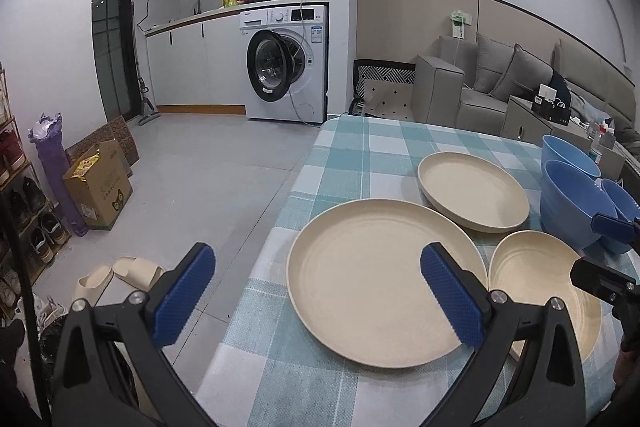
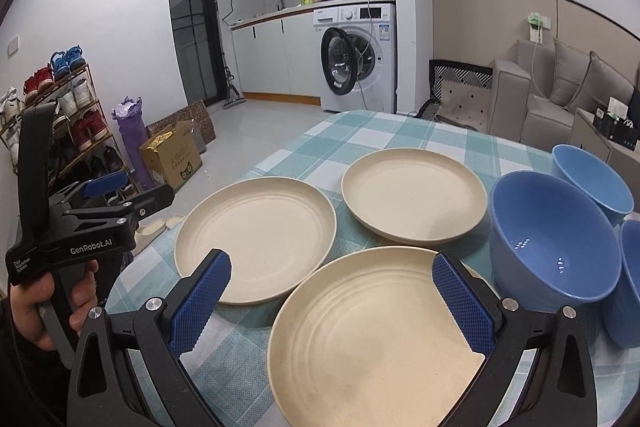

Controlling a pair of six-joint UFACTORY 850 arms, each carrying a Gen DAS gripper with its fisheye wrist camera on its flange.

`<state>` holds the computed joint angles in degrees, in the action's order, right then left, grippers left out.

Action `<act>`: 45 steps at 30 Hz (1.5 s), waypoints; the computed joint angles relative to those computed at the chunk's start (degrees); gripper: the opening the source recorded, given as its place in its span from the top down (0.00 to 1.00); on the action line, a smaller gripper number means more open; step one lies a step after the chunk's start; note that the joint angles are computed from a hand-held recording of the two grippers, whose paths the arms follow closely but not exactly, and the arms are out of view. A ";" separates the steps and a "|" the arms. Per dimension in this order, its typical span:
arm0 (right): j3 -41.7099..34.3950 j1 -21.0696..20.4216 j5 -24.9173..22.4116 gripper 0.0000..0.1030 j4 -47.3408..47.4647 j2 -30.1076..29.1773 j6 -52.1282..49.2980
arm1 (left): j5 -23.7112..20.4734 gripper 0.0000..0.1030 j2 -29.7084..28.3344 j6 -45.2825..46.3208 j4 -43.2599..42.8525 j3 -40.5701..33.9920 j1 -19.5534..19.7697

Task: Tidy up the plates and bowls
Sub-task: 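Move the left tool toward the rim of a cream plate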

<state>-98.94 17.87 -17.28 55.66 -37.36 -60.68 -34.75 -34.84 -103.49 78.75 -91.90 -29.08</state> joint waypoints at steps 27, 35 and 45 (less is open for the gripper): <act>-25.65 1.85 -15.30 0.16 -28.72 -16.83 28.69 | 5.87 0.00 -1.98 8.99 -10.35 -0.70 3.44; -36.92 2.02 -21.61 0.24 -33.08 -24.11 33.84 | 8.14 0.00 -2.49 10.60 -12.66 -0.53 4.22; -48.05 2.19 -26.97 0.30 -34.40 -31.13 36.79 | 8.57 0.01 -3.66 14.07 -16.77 -1.36 4.68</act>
<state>-146.99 20.07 -44.25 21.26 -68.48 -23.89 -26.18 -38.50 -89.42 61.98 -93.26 -24.40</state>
